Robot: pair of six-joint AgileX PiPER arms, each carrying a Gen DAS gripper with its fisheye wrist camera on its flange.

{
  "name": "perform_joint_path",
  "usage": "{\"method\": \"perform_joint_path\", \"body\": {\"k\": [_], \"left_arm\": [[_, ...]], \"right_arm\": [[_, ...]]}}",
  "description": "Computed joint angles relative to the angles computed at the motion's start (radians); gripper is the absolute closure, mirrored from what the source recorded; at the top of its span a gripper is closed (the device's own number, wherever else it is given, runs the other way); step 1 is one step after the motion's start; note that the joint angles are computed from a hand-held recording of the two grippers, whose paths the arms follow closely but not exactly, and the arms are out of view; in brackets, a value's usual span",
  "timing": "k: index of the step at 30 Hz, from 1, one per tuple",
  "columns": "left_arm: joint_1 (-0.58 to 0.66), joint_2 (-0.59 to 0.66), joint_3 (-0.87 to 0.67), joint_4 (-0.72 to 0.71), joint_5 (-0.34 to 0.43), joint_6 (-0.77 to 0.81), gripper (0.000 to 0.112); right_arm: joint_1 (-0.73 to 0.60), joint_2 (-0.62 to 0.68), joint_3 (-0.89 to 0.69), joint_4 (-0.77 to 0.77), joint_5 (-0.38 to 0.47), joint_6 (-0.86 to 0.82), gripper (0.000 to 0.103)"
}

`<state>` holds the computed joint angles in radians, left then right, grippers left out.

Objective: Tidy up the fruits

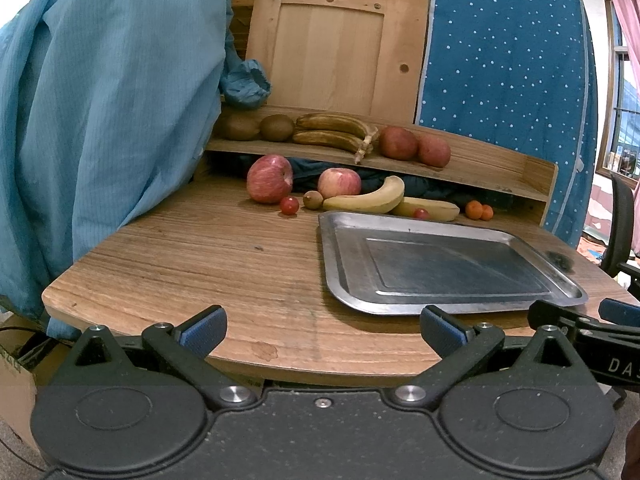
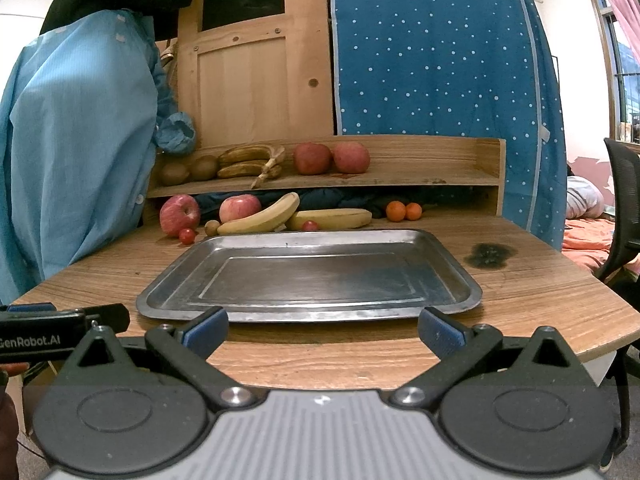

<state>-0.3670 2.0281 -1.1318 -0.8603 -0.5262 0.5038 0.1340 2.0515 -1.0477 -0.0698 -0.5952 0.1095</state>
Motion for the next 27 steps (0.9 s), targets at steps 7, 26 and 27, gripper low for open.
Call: {"method": "perform_joint_path", "body": {"k": [7, 26, 27], "left_arm": [[0.032, 0.014, -0.031, 0.016, 0.021, 0.001, 0.010], [0.141, 0.090, -0.353, -0.482, 0.163, 0.596, 0.010], [0.149, 0.102, -0.383, -0.522, 0.169, 0.646, 0.010]], "right_arm": [[0.016, 0.018, -0.039, 0.012, 0.006, -0.020, 0.000], [-0.005, 0.121, -0.421, -0.383, 0.265, 0.273, 0.000], [-0.007, 0.134, -0.459, -0.456, 0.284, 0.337, 0.000]]}}
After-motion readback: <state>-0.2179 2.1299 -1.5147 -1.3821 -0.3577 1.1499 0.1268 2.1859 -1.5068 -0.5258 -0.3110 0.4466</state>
